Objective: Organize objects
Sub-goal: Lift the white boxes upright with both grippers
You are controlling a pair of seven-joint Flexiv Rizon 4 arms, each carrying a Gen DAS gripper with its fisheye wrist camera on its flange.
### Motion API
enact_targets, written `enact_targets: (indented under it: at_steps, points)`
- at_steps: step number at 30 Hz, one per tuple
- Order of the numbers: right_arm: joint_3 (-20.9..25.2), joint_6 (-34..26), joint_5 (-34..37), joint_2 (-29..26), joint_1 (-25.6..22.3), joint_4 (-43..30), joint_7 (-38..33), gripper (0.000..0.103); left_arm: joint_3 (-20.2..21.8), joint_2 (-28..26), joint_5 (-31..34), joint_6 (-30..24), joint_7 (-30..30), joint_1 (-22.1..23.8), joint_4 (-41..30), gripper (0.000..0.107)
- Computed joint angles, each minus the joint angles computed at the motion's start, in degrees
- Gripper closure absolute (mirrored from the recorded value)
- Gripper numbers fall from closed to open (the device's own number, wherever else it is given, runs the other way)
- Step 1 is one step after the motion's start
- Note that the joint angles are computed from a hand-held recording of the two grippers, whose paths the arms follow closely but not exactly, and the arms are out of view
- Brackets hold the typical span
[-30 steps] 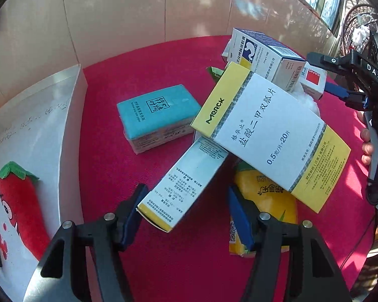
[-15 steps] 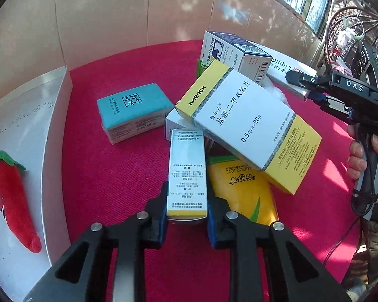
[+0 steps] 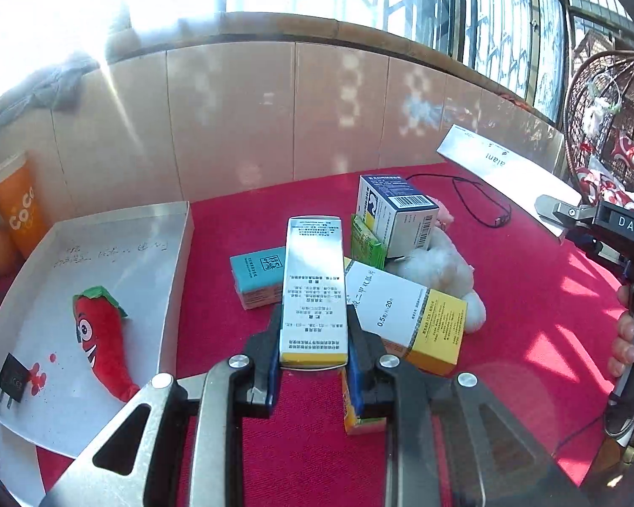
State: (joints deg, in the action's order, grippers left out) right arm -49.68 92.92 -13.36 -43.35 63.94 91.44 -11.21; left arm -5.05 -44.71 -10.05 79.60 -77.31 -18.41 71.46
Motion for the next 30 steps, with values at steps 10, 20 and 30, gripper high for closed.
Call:
enact_targets:
  at_steps: [10, 20, 30]
  points:
    - [-5.47, 1.38, 2.00, -0.26, 5.31, -0.59, -3.53, 0.076, 0.12, 1.71, 0.05, 3.48, -1.74, 0.33, 2.03, 0.083]
    - [-3.87, 0.81, 1.55, 0.05, 4.93, -2.70, -5.42, 0.076, -0.44, 2.59, -0.82, 6.06, -1.73, 1.21, 4.01, 0.083]
    - [-1.50, 0.25, -0.42, 0.35, 3.51, -4.63, -5.68, 0.076, 0.99, 3.31, -1.34, 7.51, -3.55, 1.24, 5.01, 0.083]
